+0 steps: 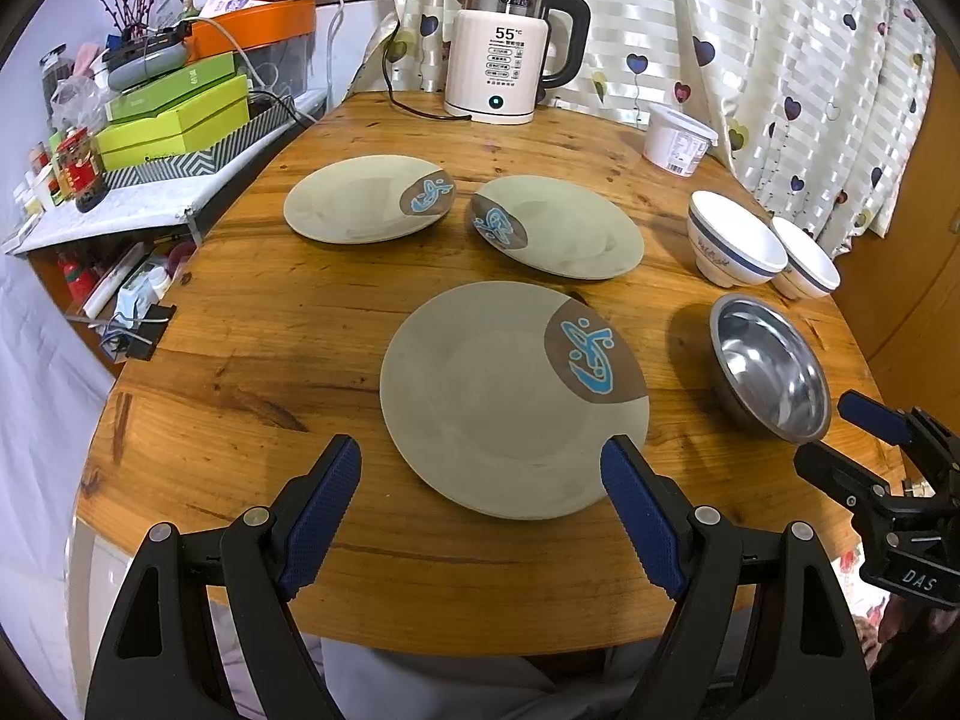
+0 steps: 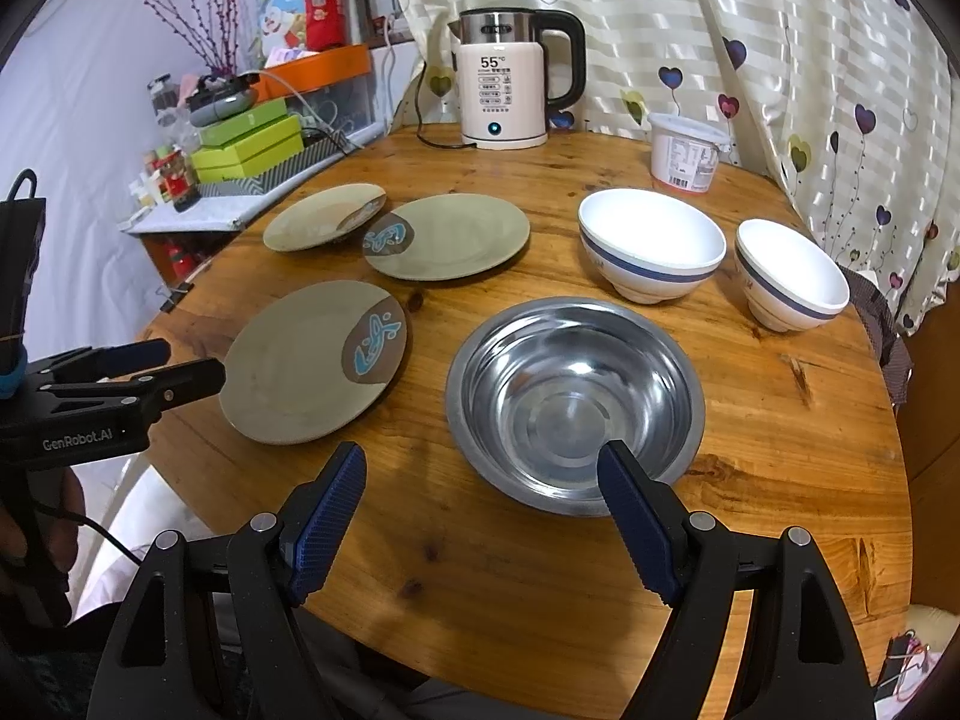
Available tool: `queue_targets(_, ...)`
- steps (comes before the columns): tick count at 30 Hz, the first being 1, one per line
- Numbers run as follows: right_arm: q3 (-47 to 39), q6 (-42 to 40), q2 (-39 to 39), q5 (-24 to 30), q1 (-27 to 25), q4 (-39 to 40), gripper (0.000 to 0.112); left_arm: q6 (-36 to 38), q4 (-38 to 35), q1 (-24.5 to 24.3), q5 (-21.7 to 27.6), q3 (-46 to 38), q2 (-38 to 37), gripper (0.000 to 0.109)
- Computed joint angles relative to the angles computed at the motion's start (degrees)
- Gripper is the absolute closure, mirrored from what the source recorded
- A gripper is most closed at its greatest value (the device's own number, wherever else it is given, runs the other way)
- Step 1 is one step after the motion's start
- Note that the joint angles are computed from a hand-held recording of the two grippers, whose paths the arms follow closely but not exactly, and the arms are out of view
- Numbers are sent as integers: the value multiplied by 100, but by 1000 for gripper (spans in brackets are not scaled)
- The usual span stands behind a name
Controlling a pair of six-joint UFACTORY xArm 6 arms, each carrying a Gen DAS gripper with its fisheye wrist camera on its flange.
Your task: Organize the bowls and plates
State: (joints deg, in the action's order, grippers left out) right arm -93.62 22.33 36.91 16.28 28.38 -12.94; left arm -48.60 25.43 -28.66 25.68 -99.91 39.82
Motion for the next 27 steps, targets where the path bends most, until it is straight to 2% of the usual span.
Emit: queue_targets(27,-96,-225,65,-57,35,240,32,87,-129,29,-96,79,-29,26)
